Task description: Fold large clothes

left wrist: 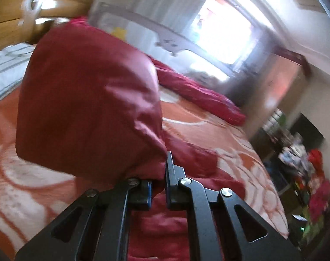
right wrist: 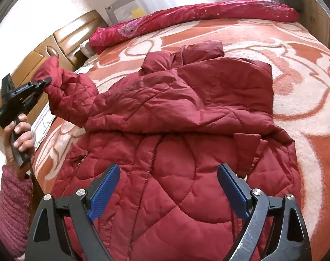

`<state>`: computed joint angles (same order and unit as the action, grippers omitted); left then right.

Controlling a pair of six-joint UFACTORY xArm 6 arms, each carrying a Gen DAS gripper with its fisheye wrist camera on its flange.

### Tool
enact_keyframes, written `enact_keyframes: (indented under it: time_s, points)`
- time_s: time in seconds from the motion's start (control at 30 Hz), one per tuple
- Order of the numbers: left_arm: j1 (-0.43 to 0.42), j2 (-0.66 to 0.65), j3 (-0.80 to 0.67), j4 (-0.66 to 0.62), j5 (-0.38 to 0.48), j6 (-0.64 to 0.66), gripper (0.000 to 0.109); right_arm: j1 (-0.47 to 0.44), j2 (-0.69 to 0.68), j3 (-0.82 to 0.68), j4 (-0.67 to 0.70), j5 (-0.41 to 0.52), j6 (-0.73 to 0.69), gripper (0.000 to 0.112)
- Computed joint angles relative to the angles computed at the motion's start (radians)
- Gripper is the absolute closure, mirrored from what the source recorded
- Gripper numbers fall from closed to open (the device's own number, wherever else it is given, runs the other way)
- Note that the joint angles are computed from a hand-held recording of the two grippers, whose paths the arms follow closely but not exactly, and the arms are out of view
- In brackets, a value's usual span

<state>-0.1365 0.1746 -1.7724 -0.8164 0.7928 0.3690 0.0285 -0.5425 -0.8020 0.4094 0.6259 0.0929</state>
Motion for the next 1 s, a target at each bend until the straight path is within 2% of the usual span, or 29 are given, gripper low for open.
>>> enact_keyframes:
  time_s: [0.1,0.3,0.43,0.57,0.73,0.8,1.0]
  points:
    - [-0.046,-0.007,-0.020,-0.045,0.041,0.041,0.102,-0.018,-0.014,0.011,0.026,-0.006,-0.010,0.020]
    - [-0.155,0.030,-0.085,0.013,0.088,0.034,0.102,-0.062,-0.034,0.031,0.081,-0.020,-0.024,0.020]
    - [-0.198,0.057,-0.102,0.015,0.113,0.040,0.102,-0.099,-0.047,0.044,0.118,-0.024,-0.037,0.020]
    - [-0.226,0.047,-0.040,0.017,0.124,0.082,0.102,-0.136,-0.042,0.045,0.172,-0.029,-0.065,0.020]
    - [-0.262,0.066,-0.002,0.087,0.143,0.087,0.102,-0.169,-0.015,0.036,0.268,-0.045,-0.114,0.020]
    - [-0.264,0.047,0.058,0.091,0.138,0.115,0.102,-0.180,0.004,0.025,0.308,-0.049,-0.137,0.020]
    - [-0.278,0.040,0.124,0.127,0.151,0.145,0.102,-0.212,0.132,-0.087,0.492,-0.029,-0.254,0.020]
